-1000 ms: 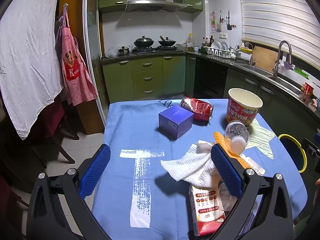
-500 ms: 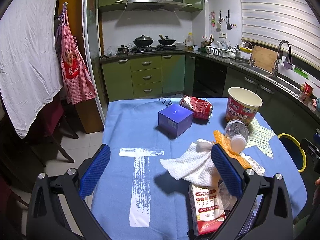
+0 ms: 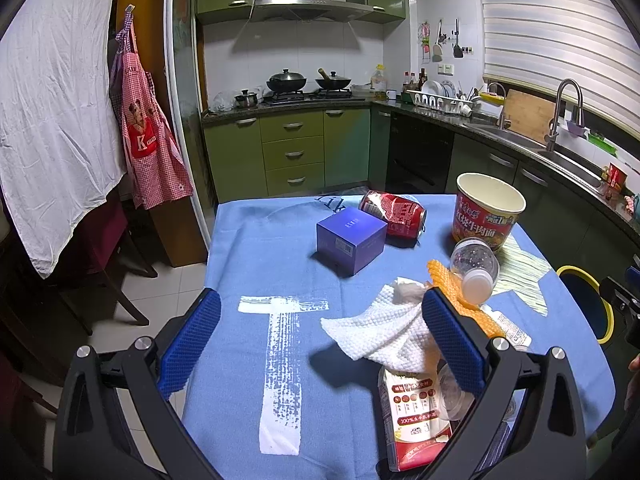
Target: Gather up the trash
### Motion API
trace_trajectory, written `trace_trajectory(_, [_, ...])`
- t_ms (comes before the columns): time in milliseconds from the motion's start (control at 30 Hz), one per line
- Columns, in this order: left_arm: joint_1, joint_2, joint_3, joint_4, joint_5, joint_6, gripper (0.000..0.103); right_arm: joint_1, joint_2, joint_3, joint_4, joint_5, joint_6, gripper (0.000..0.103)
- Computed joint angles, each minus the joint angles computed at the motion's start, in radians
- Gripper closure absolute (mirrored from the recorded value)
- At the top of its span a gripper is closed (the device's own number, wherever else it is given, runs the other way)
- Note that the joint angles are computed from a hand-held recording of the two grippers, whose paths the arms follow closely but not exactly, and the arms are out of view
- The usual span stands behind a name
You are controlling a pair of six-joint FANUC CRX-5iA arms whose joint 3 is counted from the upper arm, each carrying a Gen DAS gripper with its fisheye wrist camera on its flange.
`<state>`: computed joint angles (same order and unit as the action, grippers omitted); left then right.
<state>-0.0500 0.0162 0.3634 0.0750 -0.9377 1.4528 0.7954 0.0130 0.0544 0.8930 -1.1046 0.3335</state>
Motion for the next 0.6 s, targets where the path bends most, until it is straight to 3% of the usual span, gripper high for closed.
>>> trace_trajectory(600, [0.000,0.005,-0.003,-0.006,0.000,-0.003,0.004,-0.008,0.012,-0.003,-0.012,0.013,-0.002,0.006])
